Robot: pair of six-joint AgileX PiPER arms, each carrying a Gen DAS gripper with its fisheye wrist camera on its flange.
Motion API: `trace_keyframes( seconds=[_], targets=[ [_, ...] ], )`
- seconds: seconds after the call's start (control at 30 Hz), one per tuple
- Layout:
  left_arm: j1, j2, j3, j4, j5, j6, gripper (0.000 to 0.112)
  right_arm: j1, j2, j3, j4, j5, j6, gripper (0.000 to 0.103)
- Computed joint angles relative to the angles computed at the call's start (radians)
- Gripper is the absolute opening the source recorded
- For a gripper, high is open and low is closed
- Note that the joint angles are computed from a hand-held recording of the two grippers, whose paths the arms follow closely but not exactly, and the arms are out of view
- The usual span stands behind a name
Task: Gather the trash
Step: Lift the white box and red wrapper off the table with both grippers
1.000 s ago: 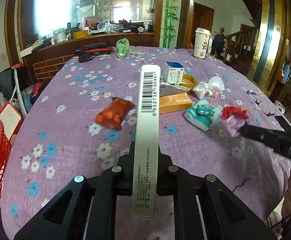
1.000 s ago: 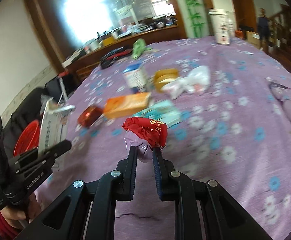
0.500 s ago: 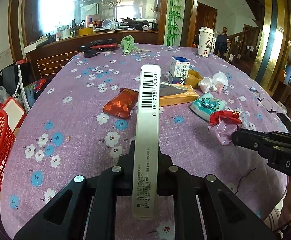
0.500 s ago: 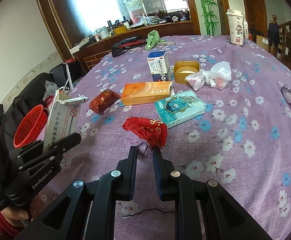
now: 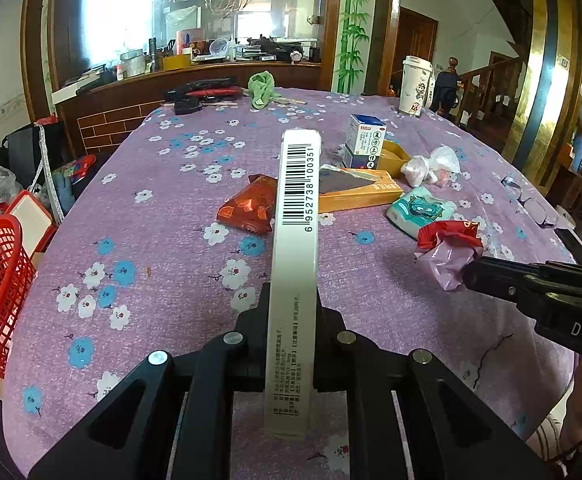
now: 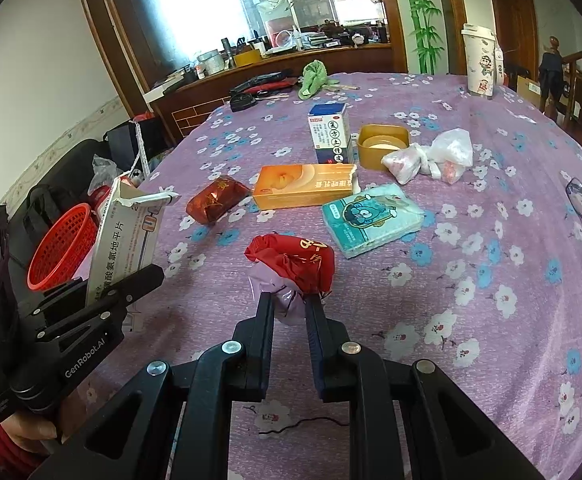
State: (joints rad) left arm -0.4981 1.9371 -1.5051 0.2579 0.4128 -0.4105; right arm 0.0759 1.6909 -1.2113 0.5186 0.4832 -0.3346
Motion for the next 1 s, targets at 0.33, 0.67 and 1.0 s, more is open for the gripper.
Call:
trace_keyframes(
  seconds=[0.33, 0.67, 1.0],
  targets=[
    [0.011, -0.043, 0.049, 0.011, -0.026, -0.013, 0.013, 0.031, -0.006, -0.012, -0.042, 0.004, 0.037, 0.017],
    [0.018, -0.057, 0.074, 0.087, -0.027, -0.095, 0.013, 0.07, -0.018, -0.015, -0.099, 0.002, 0.091, 0.017],
    [0.019, -0.085, 0.111, 0.203, -0.034, -0.204, 0.013, 0.104, -0.021, -0.023, -0.153, 0.004, 0.142, 0.017]
  ],
)
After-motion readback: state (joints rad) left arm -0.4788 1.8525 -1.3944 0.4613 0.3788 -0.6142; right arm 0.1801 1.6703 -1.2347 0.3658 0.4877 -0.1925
